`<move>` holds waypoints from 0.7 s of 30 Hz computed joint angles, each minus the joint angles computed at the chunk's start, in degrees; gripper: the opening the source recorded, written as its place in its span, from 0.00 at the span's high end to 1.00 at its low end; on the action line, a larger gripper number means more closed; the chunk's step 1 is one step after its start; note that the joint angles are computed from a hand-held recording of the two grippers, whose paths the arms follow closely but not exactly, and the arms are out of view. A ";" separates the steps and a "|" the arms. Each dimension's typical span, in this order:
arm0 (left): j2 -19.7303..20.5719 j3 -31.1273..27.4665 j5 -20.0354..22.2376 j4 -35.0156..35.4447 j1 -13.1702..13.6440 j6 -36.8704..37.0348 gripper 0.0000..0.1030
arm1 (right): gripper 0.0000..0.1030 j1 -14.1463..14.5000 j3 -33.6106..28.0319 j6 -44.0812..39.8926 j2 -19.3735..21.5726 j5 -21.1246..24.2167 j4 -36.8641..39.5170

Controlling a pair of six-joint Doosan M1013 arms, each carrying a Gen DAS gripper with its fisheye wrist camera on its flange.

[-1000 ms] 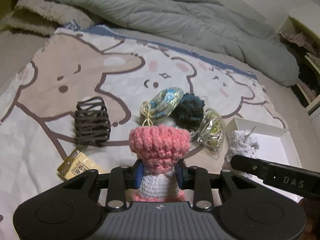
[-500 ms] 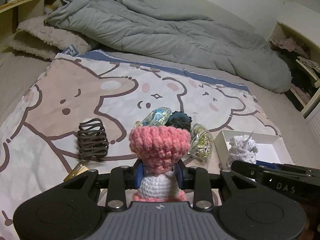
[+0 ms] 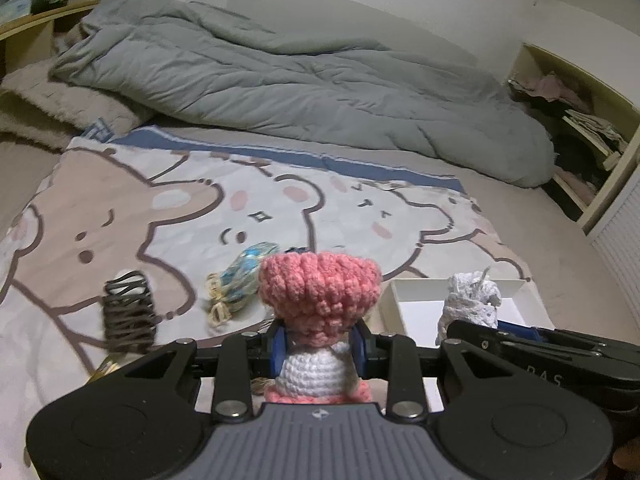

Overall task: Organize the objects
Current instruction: 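Carry the pink doll and grey roll over the white box with both tools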

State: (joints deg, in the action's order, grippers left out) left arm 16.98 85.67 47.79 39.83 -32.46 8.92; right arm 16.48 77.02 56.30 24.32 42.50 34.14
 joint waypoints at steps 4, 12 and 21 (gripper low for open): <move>1.27 -1.94 -0.66 -0.26 -0.03 1.16 0.67 | 0.63 -0.87 -0.36 0.13 0.13 -1.20 0.06; 4.08 -6.12 -2.71 -2.19 0.02 3.64 0.67 | 0.63 -2.63 -1.32 1.13 0.64 -2.49 -0.49; 7.68 -10.71 -5.17 -5.83 -0.03 7.29 0.67 | 0.63 -4.37 -2.33 3.92 1.61 -3.82 -3.16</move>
